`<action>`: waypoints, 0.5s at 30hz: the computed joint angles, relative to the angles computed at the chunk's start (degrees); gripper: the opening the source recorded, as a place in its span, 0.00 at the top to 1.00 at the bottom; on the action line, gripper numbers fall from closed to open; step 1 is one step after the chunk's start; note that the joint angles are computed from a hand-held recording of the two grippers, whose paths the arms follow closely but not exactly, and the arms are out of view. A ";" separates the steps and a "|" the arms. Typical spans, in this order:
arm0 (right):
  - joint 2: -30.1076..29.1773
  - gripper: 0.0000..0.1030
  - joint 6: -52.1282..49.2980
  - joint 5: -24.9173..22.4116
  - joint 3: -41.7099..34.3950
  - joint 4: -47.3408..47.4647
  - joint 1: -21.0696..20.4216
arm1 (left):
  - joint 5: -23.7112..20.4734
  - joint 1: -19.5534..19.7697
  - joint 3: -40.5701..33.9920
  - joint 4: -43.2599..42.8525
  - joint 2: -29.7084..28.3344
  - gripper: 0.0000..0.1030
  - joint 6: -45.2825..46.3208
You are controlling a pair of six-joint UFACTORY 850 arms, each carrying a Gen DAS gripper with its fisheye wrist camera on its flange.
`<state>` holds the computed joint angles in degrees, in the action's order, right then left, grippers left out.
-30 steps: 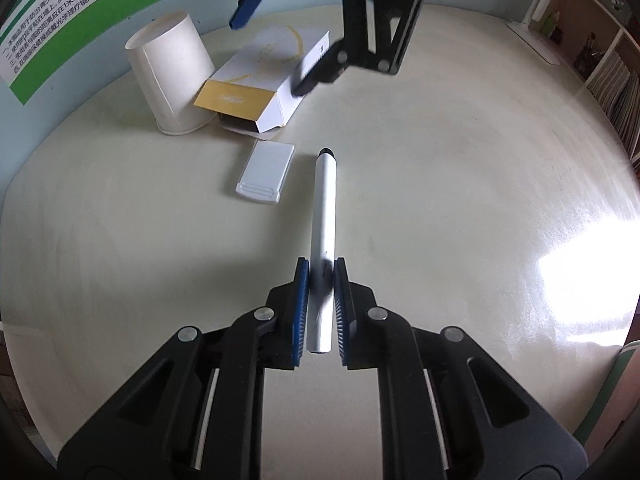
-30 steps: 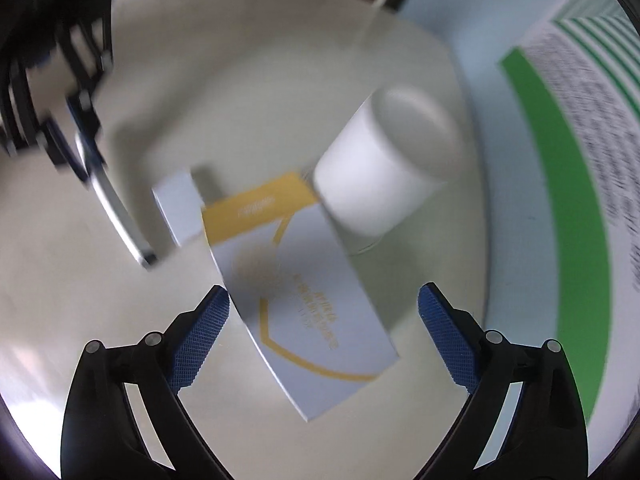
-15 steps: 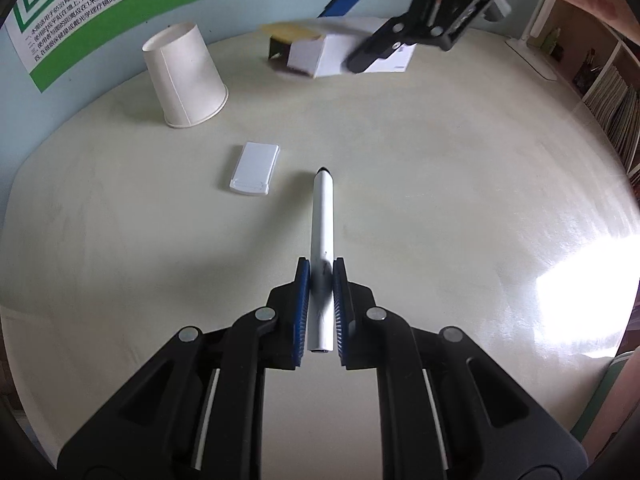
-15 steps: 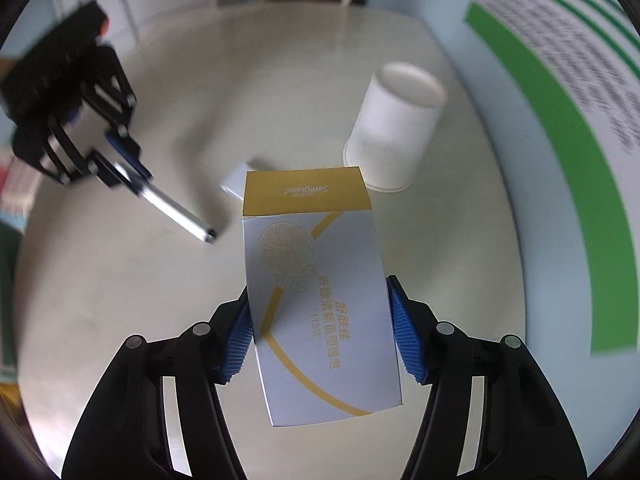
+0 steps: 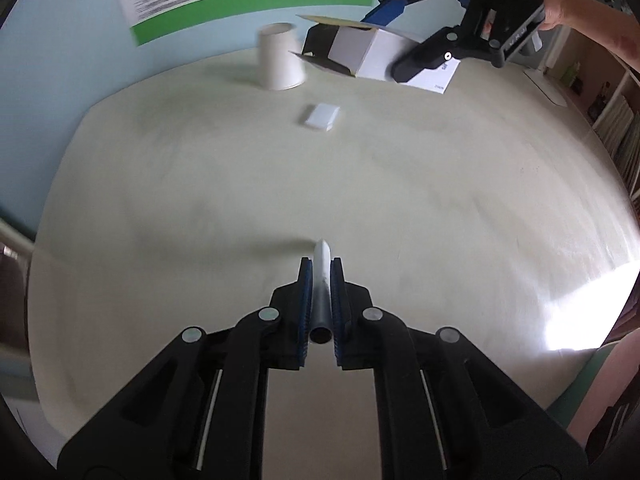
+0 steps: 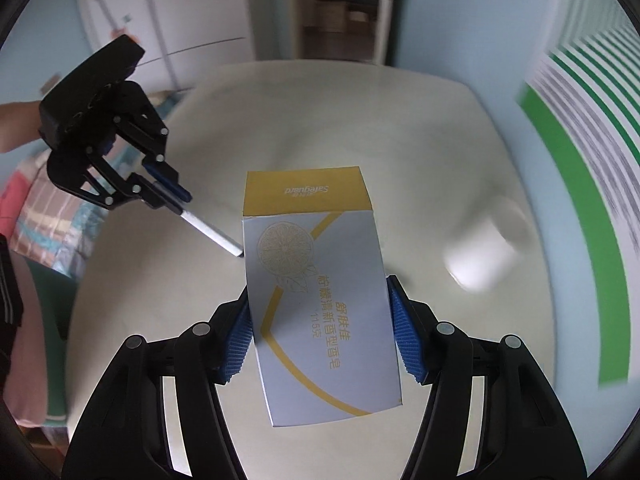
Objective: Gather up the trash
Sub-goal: 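Carry the marker and white-gold box over the teal bin and open both tools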
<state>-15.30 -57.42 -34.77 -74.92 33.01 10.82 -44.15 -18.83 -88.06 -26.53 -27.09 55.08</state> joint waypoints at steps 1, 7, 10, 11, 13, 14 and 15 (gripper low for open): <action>-2.53 0.40 -0.36 -0.71 -3.25 -0.03 1.00 | 0.77 1.20 2.25 -0.32 1.94 0.93 -0.24; -9.83 0.40 -1.93 -4.86 -14.45 1.60 9.88 | 4.26 8.58 12.73 1.19 11.34 0.98 -3.29; -17.82 0.40 -2.66 -9.15 -26.14 1.80 14.47 | 5.19 13.64 17.95 1.63 16.32 1.00 -4.67; -20.12 0.40 -2.55 -10.63 -29.63 1.67 15.70 | 5.35 15.63 19.79 2.02 18.05 1.00 -5.27; -23.94 0.39 -1.72 -12.99 -35.82 1.32 18.79 | 5.54 18.97 22.75 2.85 20.68 1.00 -5.74; -27.01 0.39 -0.99 -14.97 -40.53 1.20 20.43 | 5.86 20.90 24.48 3.74 22.06 1.00 -6.34; -30.40 0.39 -0.11 -16.79 -45.80 1.13 21.84 | 5.68 22.66 25.75 3.92 22.95 1.00 -6.46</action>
